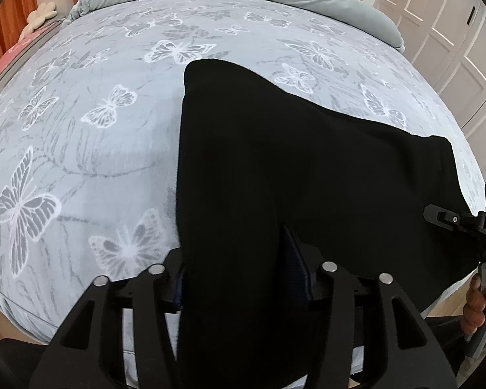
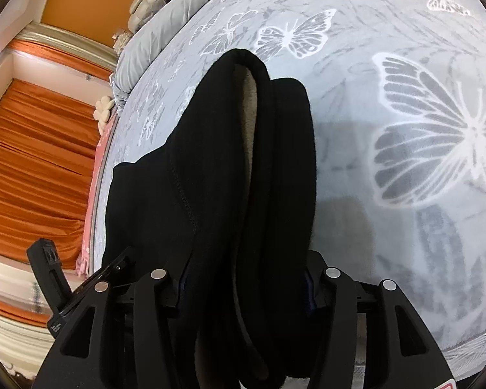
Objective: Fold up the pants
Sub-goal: 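Lift the black pants with both tools and hold them above the bed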
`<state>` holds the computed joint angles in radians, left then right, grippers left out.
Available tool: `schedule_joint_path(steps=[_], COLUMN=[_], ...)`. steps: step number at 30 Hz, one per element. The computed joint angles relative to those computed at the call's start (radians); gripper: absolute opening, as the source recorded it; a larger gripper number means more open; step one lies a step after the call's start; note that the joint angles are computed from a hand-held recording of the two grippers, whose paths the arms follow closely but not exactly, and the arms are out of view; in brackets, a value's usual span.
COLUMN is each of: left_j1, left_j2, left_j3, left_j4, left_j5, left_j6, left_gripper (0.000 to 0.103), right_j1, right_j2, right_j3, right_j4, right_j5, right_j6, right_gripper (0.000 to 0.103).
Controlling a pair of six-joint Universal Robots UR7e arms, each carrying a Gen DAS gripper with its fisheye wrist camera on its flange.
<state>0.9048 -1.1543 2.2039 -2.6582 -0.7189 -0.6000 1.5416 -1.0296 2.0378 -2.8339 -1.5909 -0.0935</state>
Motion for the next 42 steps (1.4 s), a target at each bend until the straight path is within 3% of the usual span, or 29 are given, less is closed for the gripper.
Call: schedule_joint_path(steps=[3, 5, 10, 12, 15, 17, 20, 25, 32, 38, 42], left_j1=[0.018, 0.040, 0.122, 0.130, 0.131, 0.124, 0.114, 0.057, -0.059, -0.090, -0.083], left_j2=[0.030, 0.040, 0.042, 0.046, 0.046, 0.031, 0.000, -0.075, -0.191, -0.234, -0.200], left_j3=[-0.024, -0.035, -0.065, -0.077, -0.078, -0.067, -0.054, -0.006, 0.027, -0.021, -0.107], left_j4=[-0.031, -0.060, -0.117, -0.115, -0.130, -0.142, -0.149, -0.137, -0.080, -0.094, -0.123], left_j5=[-0.007, -0.034, -0.192, -0.216, -0.236, -0.229, -0.250, -0.237, -0.113, -0.041, -0.016], left_j6=[0.014, 0.013, -0.012, 0.006, 0.028, 0.032, 0.050, 0.047, 0.077, 0.160, 0.241], left_gripper=[0.065, 0.090, 0.097, 0.095, 0.073, 0.049, 0.034, 0.032, 0.032, 0.032, 0.032], right_j1=[-0.002, -0.009, -0.016, -0.014, 0.005, 0.018, 0.025, 0.076, 0.155, 0.218, 0.247], right_j2=[0.000, 0.000, 0.007, 0.012, 0.012, -0.002, -0.025, -0.074, -0.116, -0.084, -0.034], right_j3=[0.002, -0.002, -0.007, -0.007, 0.002, 0.017, 0.035, 0.090, 0.087, -0.029, -0.138], right_j4=[-0.003, 0.005, 0.012, 0.001, -0.030, -0.050, -0.059, -0.106, -0.088, -0.074, -0.064], right_j5=[0.005, 0.014, 0.030, 0.027, 0.001, 0.002, 0.028, 0.048, 0.079, 0.101, 0.100], right_j6=[0.004, 0.007, 0.012, 0.002, -0.024, -0.040, -0.041, -0.051, -0.061, -0.070, -0.084], right_gripper=[0.052, 0.055, 0.060, 0.059, 0.041, 0.037, 0.035, 0.035, 0.035, 0.034, 0.034])
